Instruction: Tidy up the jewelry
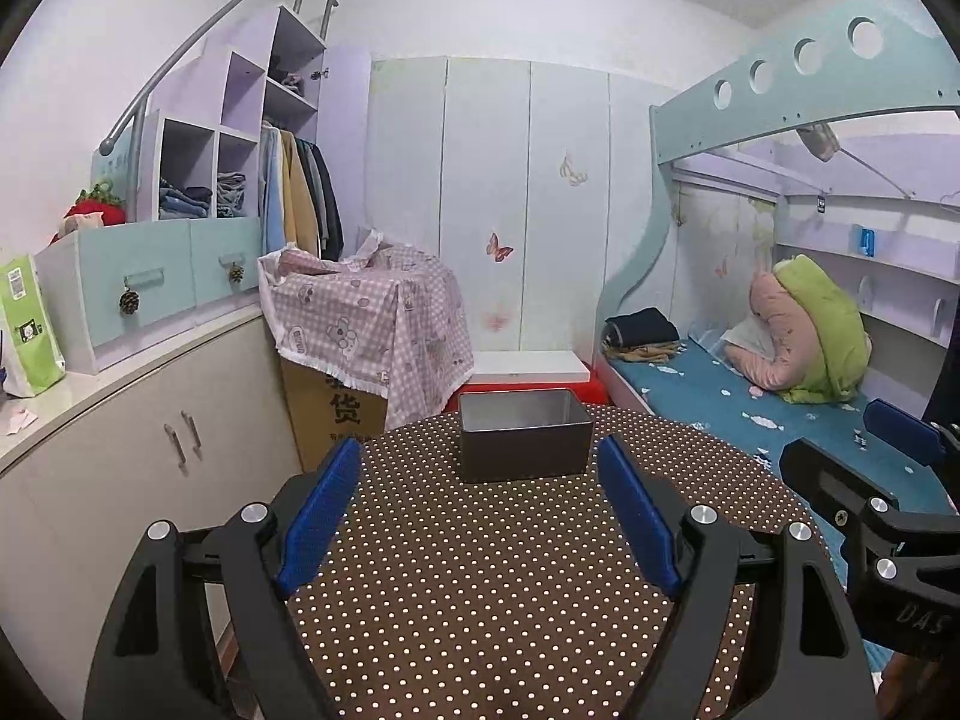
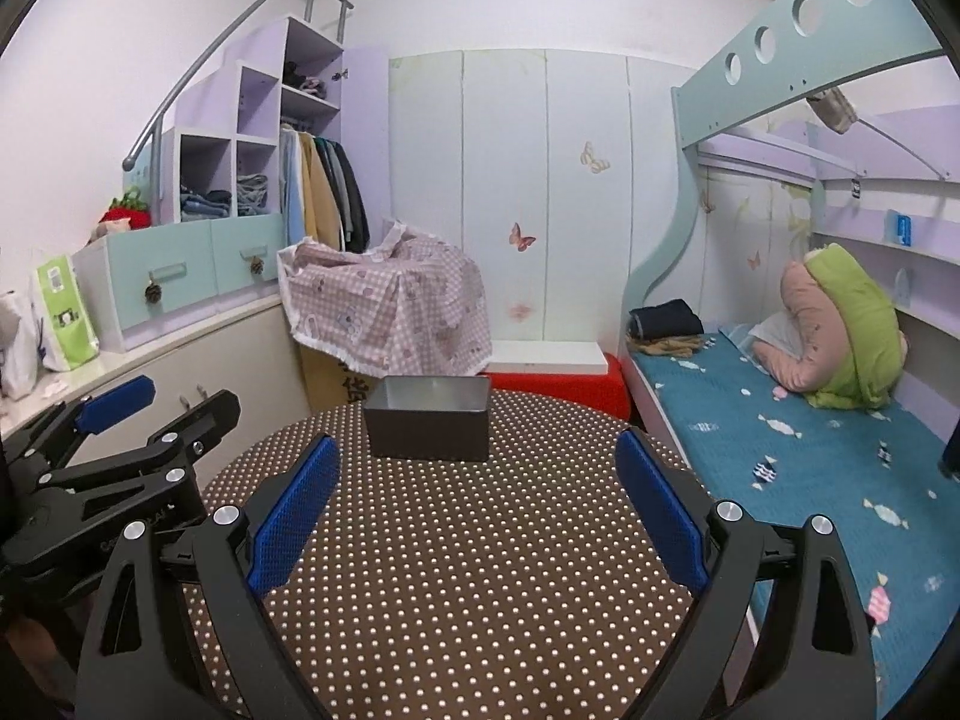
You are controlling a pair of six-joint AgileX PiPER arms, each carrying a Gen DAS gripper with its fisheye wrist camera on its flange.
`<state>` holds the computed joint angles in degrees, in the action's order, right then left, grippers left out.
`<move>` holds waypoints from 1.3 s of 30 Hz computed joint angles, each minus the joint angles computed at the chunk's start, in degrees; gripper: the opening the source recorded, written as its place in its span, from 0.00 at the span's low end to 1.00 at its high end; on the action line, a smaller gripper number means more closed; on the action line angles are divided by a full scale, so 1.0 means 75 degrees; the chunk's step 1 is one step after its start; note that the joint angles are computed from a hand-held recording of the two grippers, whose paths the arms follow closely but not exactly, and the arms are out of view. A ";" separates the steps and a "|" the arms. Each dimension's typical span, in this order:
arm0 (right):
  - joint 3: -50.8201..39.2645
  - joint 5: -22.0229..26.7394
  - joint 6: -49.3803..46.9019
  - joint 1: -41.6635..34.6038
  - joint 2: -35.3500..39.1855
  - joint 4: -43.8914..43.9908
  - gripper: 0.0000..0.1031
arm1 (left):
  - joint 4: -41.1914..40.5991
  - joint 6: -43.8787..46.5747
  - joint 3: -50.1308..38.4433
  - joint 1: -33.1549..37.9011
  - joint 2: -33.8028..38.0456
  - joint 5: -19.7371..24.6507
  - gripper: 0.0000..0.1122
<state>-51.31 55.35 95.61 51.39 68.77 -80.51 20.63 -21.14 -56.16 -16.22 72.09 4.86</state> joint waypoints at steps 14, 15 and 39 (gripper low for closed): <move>0.0045 0.0322 0.0055 0.0240 -0.0093 -0.0039 0.87 | 0.1525 -0.1523 0.0162 -0.0111 -0.0174 0.0014 0.71; 0.0041 0.0297 0.0055 0.0220 -0.0080 -0.0044 0.87 | 0.1716 -0.1726 0.0145 -0.0146 -0.0185 0.0050 0.71; 0.0058 0.0356 0.0064 0.0265 -0.0095 -0.0038 0.87 | 0.0718 -0.0657 0.0039 -0.0122 -0.0131 -0.0004 0.71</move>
<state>-50.87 58.02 96.08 53.37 68.05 -80.79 26.01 -26.06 -55.87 -17.14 71.11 4.83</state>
